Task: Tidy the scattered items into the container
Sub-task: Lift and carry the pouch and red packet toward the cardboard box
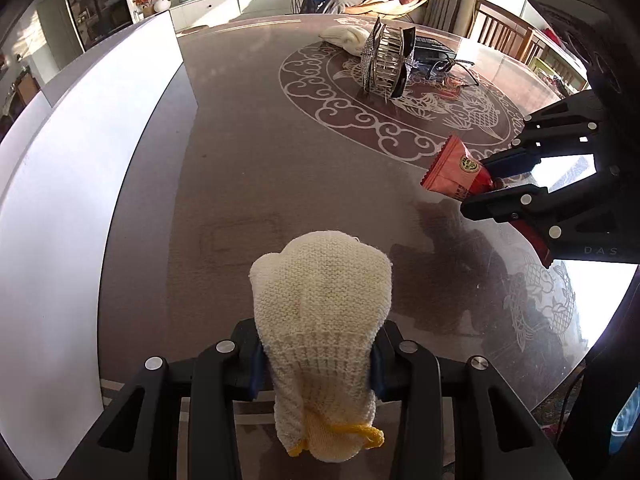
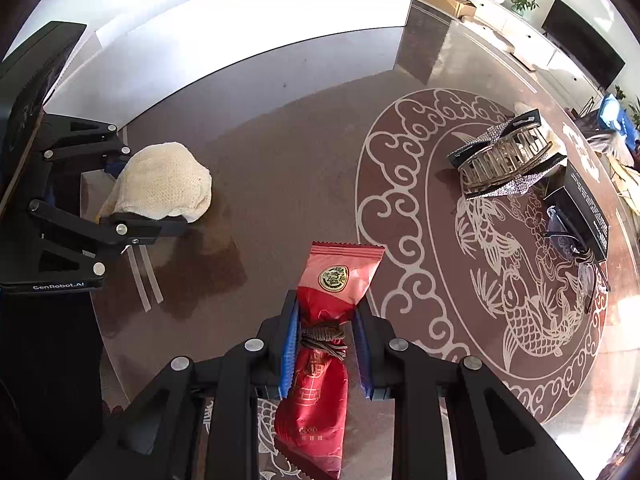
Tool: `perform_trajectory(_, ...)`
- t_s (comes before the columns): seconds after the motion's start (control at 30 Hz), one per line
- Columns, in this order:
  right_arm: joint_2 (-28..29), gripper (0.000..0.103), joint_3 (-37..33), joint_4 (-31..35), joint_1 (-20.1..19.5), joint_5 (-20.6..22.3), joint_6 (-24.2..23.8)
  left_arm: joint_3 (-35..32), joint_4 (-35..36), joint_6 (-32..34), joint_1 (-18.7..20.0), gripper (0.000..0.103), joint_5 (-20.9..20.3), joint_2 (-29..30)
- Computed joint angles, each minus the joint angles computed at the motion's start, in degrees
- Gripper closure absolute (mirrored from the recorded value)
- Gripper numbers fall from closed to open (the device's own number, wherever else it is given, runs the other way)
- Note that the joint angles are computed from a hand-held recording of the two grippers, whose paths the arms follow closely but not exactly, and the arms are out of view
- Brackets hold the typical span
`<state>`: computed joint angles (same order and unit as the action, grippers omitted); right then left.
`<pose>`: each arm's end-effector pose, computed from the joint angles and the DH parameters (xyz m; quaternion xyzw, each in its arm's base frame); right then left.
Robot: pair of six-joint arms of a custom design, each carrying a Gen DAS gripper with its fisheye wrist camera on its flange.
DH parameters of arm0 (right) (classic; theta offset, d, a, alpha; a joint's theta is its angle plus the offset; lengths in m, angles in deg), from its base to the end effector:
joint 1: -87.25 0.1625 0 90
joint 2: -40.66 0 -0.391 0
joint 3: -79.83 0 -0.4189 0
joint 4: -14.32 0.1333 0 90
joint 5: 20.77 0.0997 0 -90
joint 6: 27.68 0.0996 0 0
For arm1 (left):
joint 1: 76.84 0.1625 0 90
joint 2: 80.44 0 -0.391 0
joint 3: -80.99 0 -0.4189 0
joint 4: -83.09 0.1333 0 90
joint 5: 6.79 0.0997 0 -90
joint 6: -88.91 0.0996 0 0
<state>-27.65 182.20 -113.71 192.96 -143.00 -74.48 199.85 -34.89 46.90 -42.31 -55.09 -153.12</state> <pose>0.2388 -0.5528 0.2141 0.4899 -0.8258 -0.0423 0.2762 -0.2806 -0.4353 0.1317 0.1640 0.9098 -0.1667 0.3429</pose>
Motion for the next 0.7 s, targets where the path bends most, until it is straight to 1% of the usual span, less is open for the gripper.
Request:
perform_trajectory(0.07, -0.46, 0.078, 0.39, -0.36, 0.03, 0.32, -0.16, 0.9, -0.38, -0.62, -0.42, 0.064, -0.28, -1.11)
perform_trajectory(0.23, -1.57, 0.078, 0.85, -0.94, 0.19, 3.32, 0.95, 2.41, -0.93, -1.91, -1.97, 0.064, 0.2, -4.09)
perform_trajectory(0.37, -0.51, 0.078, 1.01, -0.18, 0.67, 1.55, 2.03, 3.4, -1.94, -2.81, -2.12, 0.064, -1.16, -6.17)
perform_trajectory(0.47, 0.58, 0.078, -0.13, 1.23, 1.67, 2.27, 3.34, 3.81, -2.16, -2.56, -2.94, 0.064, -0.96, -9.6)
perform_trajectory(0.53, 2.04, 0.078, -2.13, 2.38, 3.04, 3.63, 4.34, 3.3, -0.19, -2.57, -3.36, 0.064, 0.48, -12.88)
perform_trajectory(0.6, 4.3, 0.078, -5.26, 3.43, 4.92, 5.79, 5.13, 2.12, 3.63, -3.28, -3.17, 0.064, 2.75, -16.58)
perform_trajectory(0.7, 8.69, 0.078, -11.25, 4.53, 8.34, 10.67, 6.7, -0.71, 13.04, -6.56, -1.67, 0.064, 8.05, -21.41)
